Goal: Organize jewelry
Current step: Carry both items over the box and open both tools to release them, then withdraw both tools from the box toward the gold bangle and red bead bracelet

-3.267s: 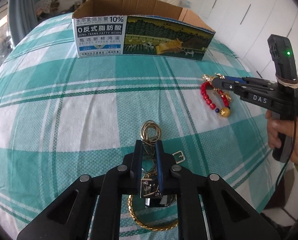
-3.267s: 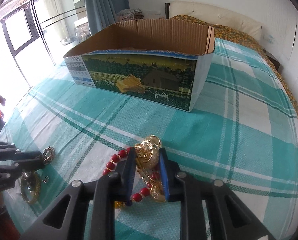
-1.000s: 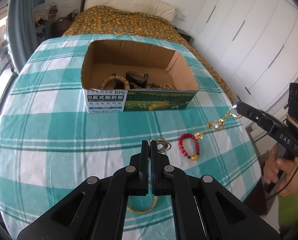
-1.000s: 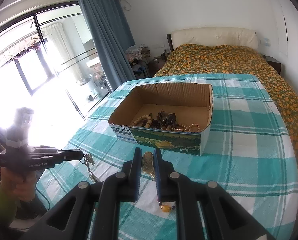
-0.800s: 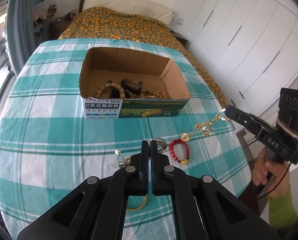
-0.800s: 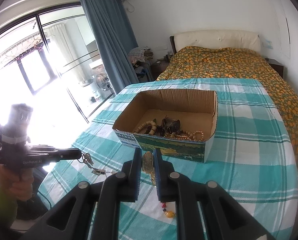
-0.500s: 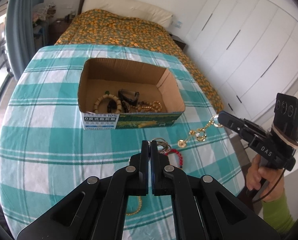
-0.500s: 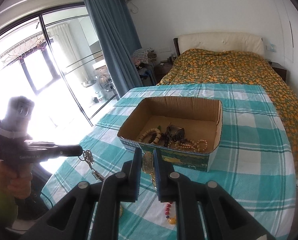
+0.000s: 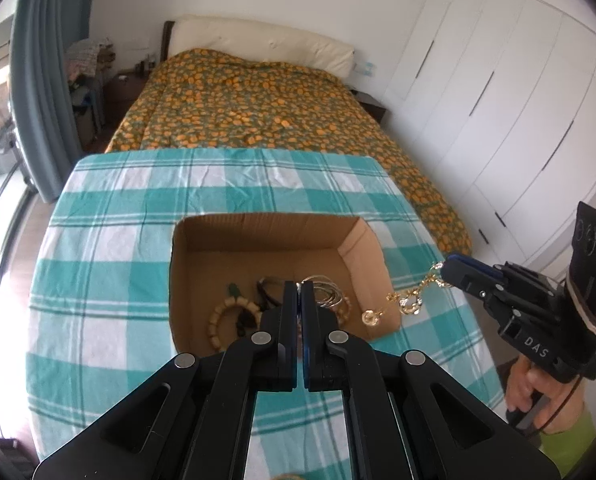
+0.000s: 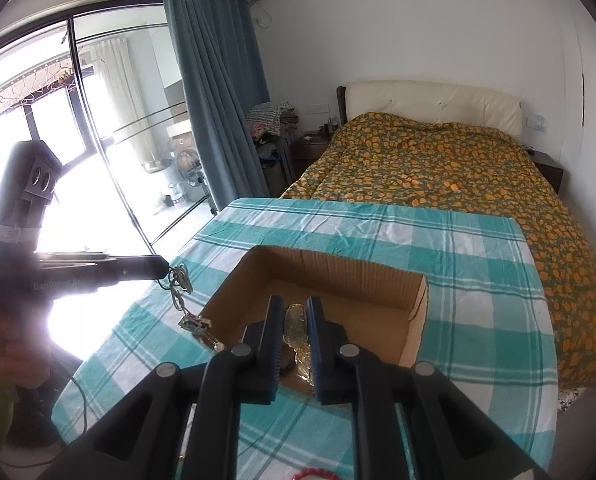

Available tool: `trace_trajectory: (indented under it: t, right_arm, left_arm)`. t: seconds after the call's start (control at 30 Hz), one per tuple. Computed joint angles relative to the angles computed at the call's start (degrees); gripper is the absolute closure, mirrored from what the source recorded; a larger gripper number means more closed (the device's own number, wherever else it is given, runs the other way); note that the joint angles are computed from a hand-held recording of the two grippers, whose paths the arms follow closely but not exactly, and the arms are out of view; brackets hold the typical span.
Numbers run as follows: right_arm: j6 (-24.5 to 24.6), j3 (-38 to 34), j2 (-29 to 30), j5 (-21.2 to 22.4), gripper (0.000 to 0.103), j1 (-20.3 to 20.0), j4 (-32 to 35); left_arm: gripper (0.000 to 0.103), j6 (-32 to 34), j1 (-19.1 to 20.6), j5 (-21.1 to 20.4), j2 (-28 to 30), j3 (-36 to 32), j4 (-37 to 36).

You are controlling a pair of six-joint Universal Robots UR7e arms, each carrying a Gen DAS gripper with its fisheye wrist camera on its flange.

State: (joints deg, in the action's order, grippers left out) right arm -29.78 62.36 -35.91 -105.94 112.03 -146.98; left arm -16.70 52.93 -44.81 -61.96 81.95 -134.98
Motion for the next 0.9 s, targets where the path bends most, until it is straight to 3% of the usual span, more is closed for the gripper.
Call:
trace_trajectory:
  t: [0.23,0.33,0.37,0.4,0.47,0.53,0.57,0.67,0.77,0.9]
  right_arm:
    - [-1.7,-17.9,12.2,-4.5,0.091,-1.8,6.2]
    - [-0.7,-21.8,15.2,-4.6,0.089,-3.1,9.0]
    - [-0.4,-22.1,15.7,-4.8,0.077,-3.4,9.2]
    - [-0.1,-21.5,15.8,-5.3,0.055,-3.6,8.4]
    - [0.0,-17.7,14.4,-5.6,0.037,-4.0,4.3]
    - [-0.4,-13.6,12.6,-5.7,0.037,-4.1,0.6]
    - [-1.2,-10.7,11.5,-6.7,0.035,-3.9,-2.2]
    - [-4.4,-2.3,8.2,-9.3,0.026,-3.1,-12.5]
    - [-6.7,7.3,4.0,-10.3,0.017,-2.3,-22.0]
    - [-9.1,18.4,-1.3,-11.2,0.016,-1.4,-31.3]
  left_arm:
    - [0.103,4.0,5.6,0.7,7.8,-8.3,-1.7]
    - [0.102,5.3,7.5,0.1,9.6,-8.8,-4.1]
    - [0.099,4.6,7.8,0.9,9.8,-8.5,-4.3]
    - [0.094,3.8,8.0,1.6,9.7,-8.1,-3.9]
    - [0.057,3.9,7.9,2.5,8.7,-5.9,-4.5]
    - [0.035,6.8,6.7,5.9,7.3,-1.6,-10.0]
    - [0.028,8.5,5.9,7.6,6.2,1.1,-13.4]
    - [0.015,11.6,4.2,8.8,3.0,7.5,-20.3]
    - [0.01,11.8,2.5,10.6,-0.5,14.5,-26.4]
    - [0.01,4.0,0.9,11.6,-5.7,21.9,-21.4]
